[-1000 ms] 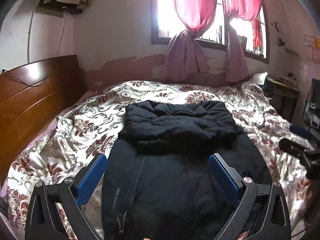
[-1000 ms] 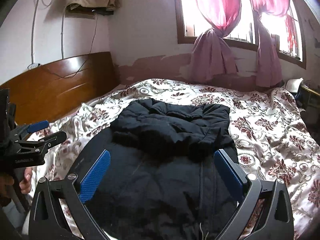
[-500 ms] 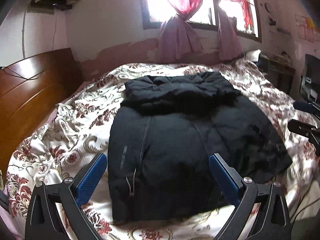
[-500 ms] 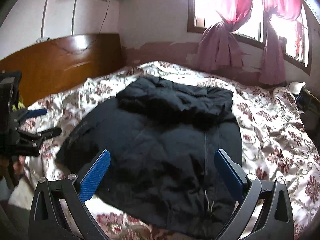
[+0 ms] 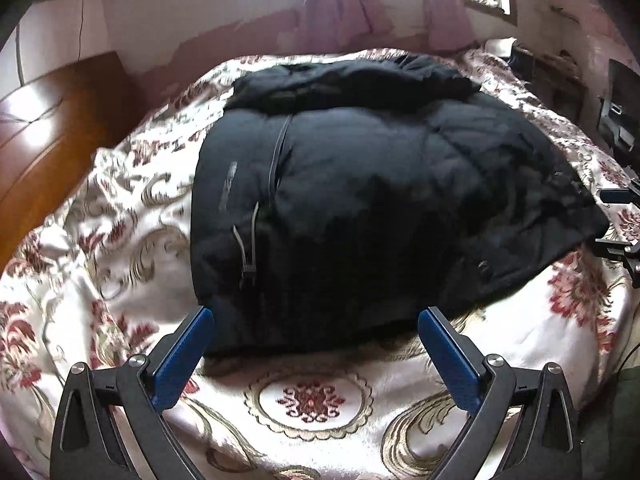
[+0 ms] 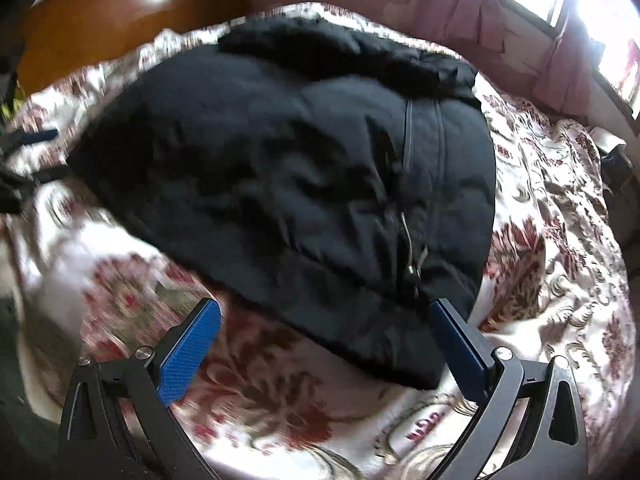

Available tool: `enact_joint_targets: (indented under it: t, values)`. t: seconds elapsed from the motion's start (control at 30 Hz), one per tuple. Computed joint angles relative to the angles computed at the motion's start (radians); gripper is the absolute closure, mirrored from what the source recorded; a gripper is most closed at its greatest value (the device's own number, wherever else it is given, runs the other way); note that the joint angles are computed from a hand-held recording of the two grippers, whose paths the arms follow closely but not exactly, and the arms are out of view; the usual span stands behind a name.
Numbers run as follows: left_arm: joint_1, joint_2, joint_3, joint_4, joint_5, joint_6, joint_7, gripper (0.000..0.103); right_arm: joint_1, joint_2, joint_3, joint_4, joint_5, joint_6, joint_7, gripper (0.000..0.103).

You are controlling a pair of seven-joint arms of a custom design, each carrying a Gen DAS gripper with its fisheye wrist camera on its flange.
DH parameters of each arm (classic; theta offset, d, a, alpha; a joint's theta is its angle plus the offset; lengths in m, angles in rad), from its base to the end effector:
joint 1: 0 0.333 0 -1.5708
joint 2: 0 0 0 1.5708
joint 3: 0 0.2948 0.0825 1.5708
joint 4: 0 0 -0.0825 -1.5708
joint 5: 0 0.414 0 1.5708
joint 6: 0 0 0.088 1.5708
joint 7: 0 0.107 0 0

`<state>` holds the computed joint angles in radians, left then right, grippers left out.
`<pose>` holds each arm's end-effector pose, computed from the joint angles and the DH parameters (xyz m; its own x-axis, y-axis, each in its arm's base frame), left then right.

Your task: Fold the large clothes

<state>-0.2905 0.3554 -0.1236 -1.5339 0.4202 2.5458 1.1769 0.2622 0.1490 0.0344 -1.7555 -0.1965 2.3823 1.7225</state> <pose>0.6742 -0.2881 0.4992 -0.2234 -0.9688 -0.1075 -0.7226 0.2386 -0.6488 0.6425 0.1932 0.5003 0.2222 -0.9688 0.1098 -0.8476 -0.2476 -0.4694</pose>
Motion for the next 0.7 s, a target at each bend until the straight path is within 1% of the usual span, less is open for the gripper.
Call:
enact_joint_targets:
  t: [0.07,0.17,0.27,0.43,0.53,0.6,0.7]
  values:
    - [-0.001,0.003,0.001,-0.005,-0.001,-0.008,-0.004,0.000,0.005,0.004,-0.005,-0.002,-0.039,-0.016,0.010,0.001]
    - [-0.003,0.003,0.003,-0.013,0.005,-0.014,-0.013,0.000,0.021,0.026,-0.016,0.014,-0.139,-0.057,0.052,0.001]
    - [0.003,0.003,-0.003,-0.015,-0.009,-0.020,-0.006,0.000,0.029,0.056,-0.022,0.046,-0.190,-0.097,0.074,0.001]
    - [0.008,-0.007,-0.007,-0.036,-0.015,-0.002,0.011,0.000,0.057,0.102,-0.034,0.100,-0.302,-0.146,0.107,0.001]
    - [0.012,-0.015,-0.011,-0.051,-0.021,0.013,0.034,0.000,0.053,0.126,-0.038,0.144,-0.289,-0.150,0.107,0.001]
    - [0.014,-0.030,-0.013,-0.074,-0.018,0.035,0.051,0.000,0.037,0.140,-0.036,0.184,-0.239,-0.145,0.088,0.001]
    - [0.017,-0.053,-0.013,-0.106,-0.011,0.066,0.070,0.000,-0.027,0.169,-0.012,0.276,-0.009,-0.154,0.009,0.001]
